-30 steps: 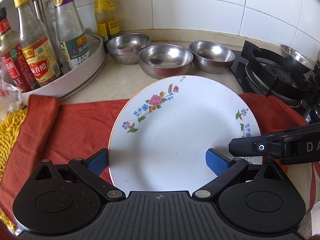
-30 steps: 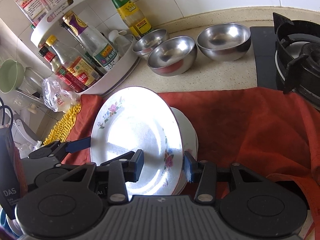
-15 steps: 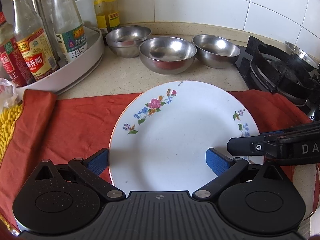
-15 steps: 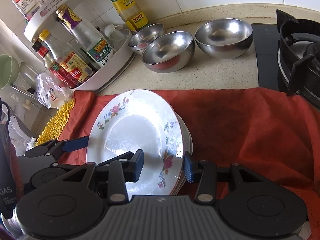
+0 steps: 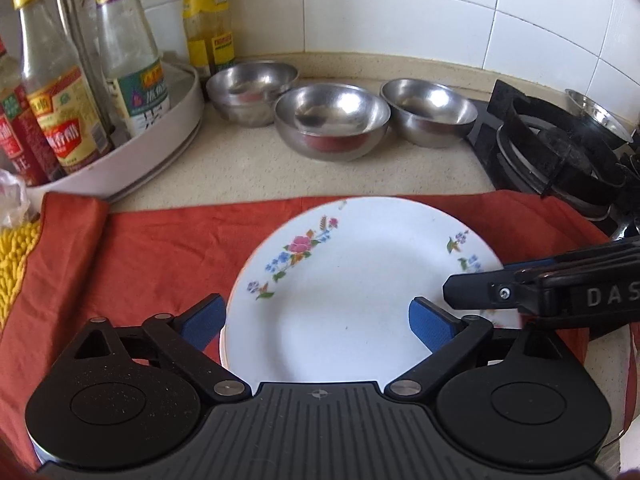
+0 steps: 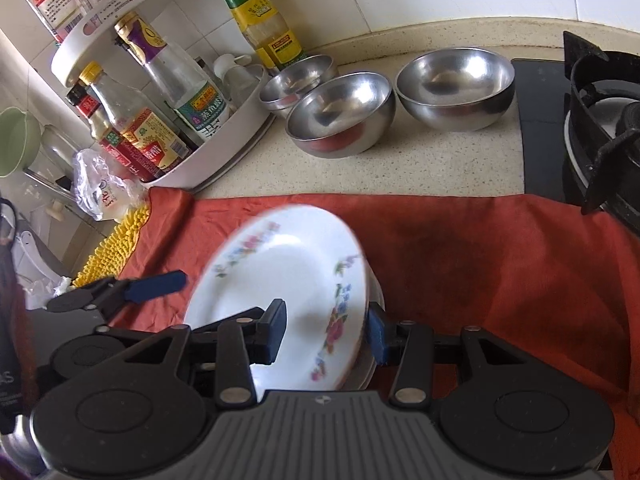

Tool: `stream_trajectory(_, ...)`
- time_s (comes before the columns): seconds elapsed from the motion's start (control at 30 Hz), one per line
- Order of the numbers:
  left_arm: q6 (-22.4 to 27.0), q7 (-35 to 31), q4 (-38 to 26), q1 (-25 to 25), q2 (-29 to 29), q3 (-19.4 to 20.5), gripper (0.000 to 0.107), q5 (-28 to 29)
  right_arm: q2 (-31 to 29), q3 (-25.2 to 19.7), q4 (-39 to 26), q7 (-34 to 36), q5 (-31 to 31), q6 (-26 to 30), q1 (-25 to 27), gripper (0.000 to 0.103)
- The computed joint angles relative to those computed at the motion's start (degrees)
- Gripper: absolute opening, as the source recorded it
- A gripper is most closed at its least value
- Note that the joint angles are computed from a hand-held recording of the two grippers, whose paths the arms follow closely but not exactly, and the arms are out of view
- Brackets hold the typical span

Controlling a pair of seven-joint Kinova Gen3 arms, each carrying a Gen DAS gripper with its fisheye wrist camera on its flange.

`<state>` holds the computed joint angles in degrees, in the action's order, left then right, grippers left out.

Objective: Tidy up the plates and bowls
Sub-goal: 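Set the plate stack down on the red cloth and open the right tool, then move the right tool toward the steel bowls beside the stove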

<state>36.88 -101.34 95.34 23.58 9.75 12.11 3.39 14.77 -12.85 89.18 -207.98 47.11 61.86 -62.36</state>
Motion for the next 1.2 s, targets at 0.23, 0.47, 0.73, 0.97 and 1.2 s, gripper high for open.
stream_trajectory(0.23,-0.2,2.4,-0.6,-0.4,-0.1,-1.0,0.101,-1.0,-1.2,-0.5,0.8,-2.9,3.7,3.9,-1.4,0.042)
stream_trajectory(0.47,1.0,3.7,-2.3,-0.5,0.7,-1.1,0.101,-2.7,-1.4,-0.8,1.5,-4.3,4.6,3.7,0.1,0.042)
stream_trajectory(0.73,2.8,-0.2,-6.6,-1.9,3.6,-0.5,0.102,0.0,-1.1,-0.4,0.8,-4.1,4.4,4.6,1.3,0.042)
stream_trajectory(0.97,3.7,-0.3,-13.0,-0.8,7.5,-1.0,0.102,-0.5,-1.9,0.6,1.5,-4.1,4.9,2.1,4.9,0.043)
stream_trajectory(1.2,6.6,-0.9,-21.9,-0.6,14.1,-1.0,0.103,0.9,-1.4,2.2,0.7,-2.7,3.8,-2.4,9.4,0.043)
